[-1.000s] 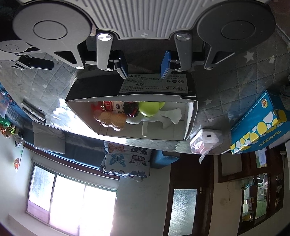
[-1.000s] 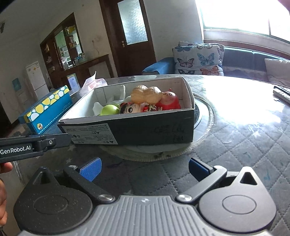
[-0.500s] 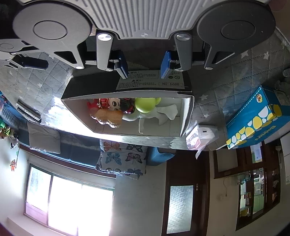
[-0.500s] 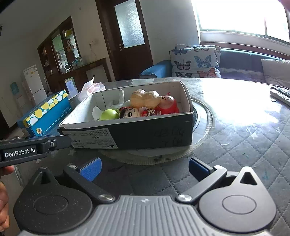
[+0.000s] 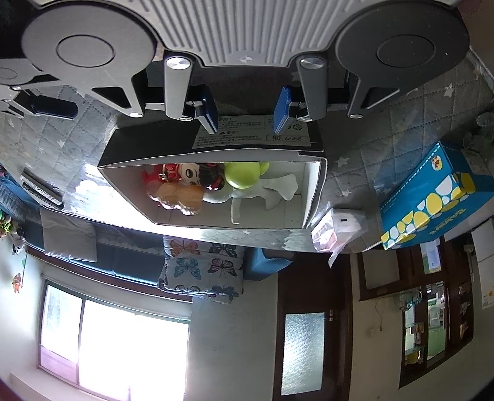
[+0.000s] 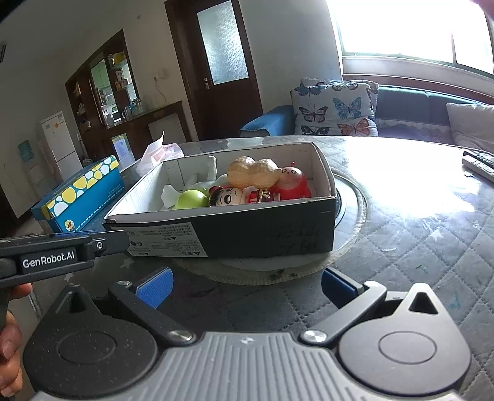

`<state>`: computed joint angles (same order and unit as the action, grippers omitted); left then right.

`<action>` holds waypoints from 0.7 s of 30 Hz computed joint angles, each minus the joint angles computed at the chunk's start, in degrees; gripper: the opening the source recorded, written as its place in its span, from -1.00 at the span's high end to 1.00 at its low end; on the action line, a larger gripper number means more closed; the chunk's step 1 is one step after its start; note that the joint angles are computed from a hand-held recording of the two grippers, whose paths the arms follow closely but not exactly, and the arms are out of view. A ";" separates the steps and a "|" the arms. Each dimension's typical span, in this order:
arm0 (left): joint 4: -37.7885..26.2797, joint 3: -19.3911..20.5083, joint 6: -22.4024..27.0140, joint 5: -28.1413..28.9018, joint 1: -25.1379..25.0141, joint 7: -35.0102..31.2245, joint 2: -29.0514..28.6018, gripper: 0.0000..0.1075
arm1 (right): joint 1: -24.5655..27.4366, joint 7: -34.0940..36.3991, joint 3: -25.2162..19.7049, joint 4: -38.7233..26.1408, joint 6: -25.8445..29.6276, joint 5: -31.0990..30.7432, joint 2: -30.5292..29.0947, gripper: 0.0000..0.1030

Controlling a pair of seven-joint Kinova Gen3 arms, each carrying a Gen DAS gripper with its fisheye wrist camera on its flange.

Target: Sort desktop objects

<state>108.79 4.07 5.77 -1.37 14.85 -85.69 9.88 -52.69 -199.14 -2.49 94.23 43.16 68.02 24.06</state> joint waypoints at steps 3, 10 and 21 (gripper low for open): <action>-0.31 -3.08 0.39 -1.63 2.81 2.06 0.23 0.22 | 0.13 -0.07 0.01 -0.10 -0.20 -0.17 0.15 -1.00; -0.51 0.00 0.95 -0.48 -0.05 0.66 0.49 0.22 | 0.45 0.46 0.31 -0.61 -1.31 -0.81 0.74 -1.00; -1.67 -0.61 2.48 -1.35 1.02 1.04 1.62 0.22 | 0.58 2.03 1.49 -1.38 -3.51 -2.65 1.64 -1.00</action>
<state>107.12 3.46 8.24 -2.72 15.88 -84.65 11.50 -52.11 -197.11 -1.00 92.85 39.65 65.37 25.70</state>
